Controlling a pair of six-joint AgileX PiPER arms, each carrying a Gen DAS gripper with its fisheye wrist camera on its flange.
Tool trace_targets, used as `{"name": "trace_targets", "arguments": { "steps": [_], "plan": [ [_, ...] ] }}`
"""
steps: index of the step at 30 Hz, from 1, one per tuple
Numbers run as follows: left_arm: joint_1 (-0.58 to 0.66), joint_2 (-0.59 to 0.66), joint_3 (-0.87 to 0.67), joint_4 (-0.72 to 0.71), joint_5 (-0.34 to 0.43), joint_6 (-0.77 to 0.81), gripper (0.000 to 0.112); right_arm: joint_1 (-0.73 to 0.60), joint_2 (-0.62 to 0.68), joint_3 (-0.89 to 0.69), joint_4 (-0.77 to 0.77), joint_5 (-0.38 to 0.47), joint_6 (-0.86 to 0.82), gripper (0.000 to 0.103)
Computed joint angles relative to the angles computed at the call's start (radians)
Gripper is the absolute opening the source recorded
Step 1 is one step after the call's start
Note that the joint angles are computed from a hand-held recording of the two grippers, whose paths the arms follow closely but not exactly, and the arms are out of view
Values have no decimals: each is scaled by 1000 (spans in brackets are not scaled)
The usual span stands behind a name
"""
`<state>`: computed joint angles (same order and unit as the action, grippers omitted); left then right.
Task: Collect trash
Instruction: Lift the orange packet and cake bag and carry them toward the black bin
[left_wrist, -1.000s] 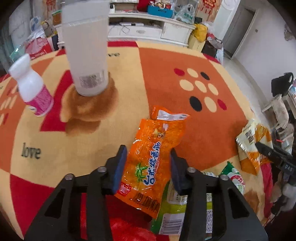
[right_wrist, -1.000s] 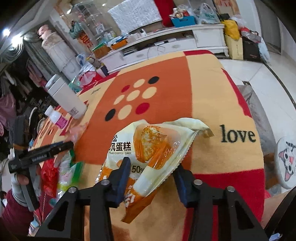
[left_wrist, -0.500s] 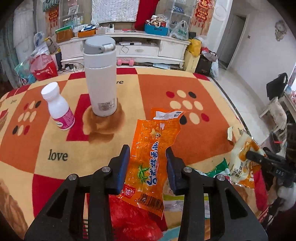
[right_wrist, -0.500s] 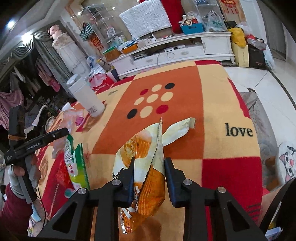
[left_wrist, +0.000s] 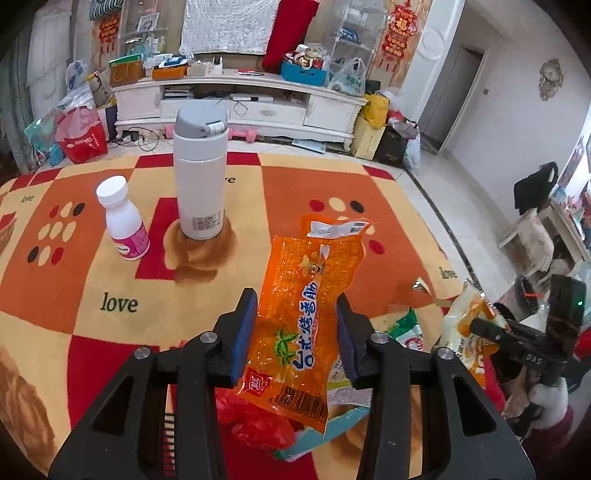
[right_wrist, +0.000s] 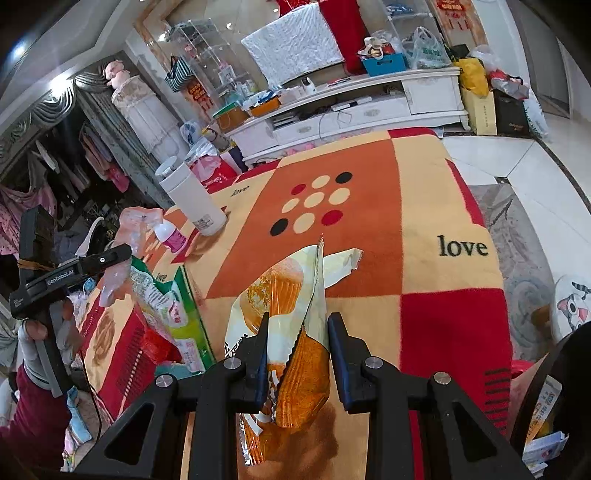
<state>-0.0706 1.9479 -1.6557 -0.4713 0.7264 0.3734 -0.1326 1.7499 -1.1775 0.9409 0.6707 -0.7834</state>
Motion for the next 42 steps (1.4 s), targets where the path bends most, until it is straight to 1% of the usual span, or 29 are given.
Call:
{"name": "trace_targets", "arguments": {
  "steps": [2,5,8,9,11,12,13,14,19,21,23,25,27,28,29,31,32,36,39,42],
  "plan": [
    [16,-16,12,-47,11,33,41,-2,-7,4,3,1,-3,27],
    [14,-59,61,-53,-19,56,40,-1,-17,15,9,-1,-10,27],
    [28,-77,75,-108,18,109,40,2,-28,26,14,-4,-16,27],
    [34,-88,89,-129,18,122,40,0,-28,26,16,-1,-20,27],
    [28,-106,110,-115,-5,117,38,2,-36,34,17,-4,-23,27],
    [19,-122,130,-93,-30,114,36,1,-38,36,18,-4,-25,27],
    [12,-134,146,-75,-47,113,31,2,-40,40,20,-4,-27,27],
    [10,-137,152,-70,-50,116,29,2,-41,41,22,-5,-29,27],
    [30,-144,188,-76,-68,122,30,3,-53,59,35,-3,-41,27],
    [58,-127,186,-79,-51,110,31,5,-63,69,36,-1,-43,27],
    [86,-117,196,-82,-53,101,37,6,-63,68,34,7,-42,27],
    [112,-107,218,-51,-82,71,38,9,-61,68,33,14,-41,27],
    [133,-94,240,12,-125,23,41,18,-48,62,24,19,-34,27],
    [148,-83,247,20,-133,19,50,24,-42,60,22,19,-31,27],
    [168,-63,242,9,-122,32,59,31,-33,58,19,20,-27,27],
    [207,-17,220,-38,-77,80,66,44,-17,54,12,19,-18,27],
    [220,2,218,-48,-70,101,67,51,-8,51,7,17,-12,27],
    [227,69,204,17,-81,126,67,70,19,45,-23,15,16,27],
    [238,119,179,-6,-69,165,67,79,35,37,-46,14,42,27],
    [239,158,158,-5,-86,174,67,89,48,27,-69,6,70,27]
  ]
}}
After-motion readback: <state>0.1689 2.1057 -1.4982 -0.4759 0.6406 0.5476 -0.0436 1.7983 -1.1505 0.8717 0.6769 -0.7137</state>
